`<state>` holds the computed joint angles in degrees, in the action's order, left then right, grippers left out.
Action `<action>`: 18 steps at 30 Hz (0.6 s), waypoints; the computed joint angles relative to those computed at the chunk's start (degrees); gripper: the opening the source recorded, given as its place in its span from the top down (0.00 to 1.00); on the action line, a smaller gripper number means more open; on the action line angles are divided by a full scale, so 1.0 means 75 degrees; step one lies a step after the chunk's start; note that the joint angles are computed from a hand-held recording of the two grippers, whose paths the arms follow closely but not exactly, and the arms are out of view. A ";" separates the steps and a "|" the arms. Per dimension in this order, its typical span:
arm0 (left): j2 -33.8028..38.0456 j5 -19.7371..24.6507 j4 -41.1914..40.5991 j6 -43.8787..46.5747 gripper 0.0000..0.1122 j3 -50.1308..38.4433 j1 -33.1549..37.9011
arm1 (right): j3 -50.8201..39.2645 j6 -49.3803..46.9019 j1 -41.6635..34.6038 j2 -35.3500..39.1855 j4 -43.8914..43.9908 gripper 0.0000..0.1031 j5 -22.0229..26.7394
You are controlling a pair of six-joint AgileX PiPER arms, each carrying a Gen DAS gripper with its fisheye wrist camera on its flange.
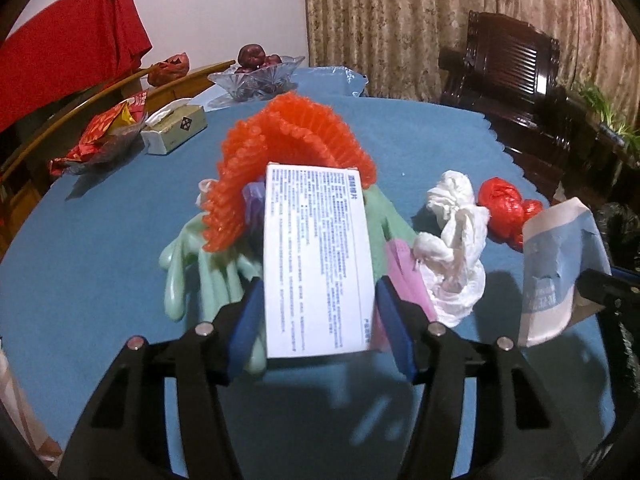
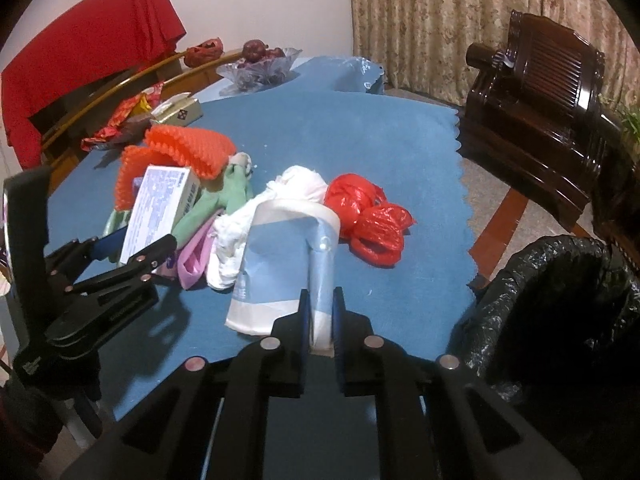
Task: Collect trash
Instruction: 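Lift the white paper box with the left gripper while the right gripper holds the light-blue tube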
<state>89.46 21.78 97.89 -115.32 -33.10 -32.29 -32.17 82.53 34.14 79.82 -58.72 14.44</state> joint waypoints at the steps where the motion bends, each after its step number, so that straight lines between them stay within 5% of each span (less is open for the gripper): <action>1: -0.0162 -0.0013 -0.0077 0.0064 0.50 0.0104 -0.0039 | 0.0023 -0.0101 0.0012 -0.0059 0.0098 0.90 0.0006; 11: -0.1563 -0.0278 -0.1033 0.0461 0.50 0.1151 -0.0535 | 0.0317 -0.0156 0.0257 -0.0476 0.0303 0.90 0.0298; 18: -0.1198 -0.1143 -0.0535 0.0304 0.38 0.1125 0.0028 | 0.0429 0.0344 0.0431 -0.0332 -0.0050 0.90 0.0289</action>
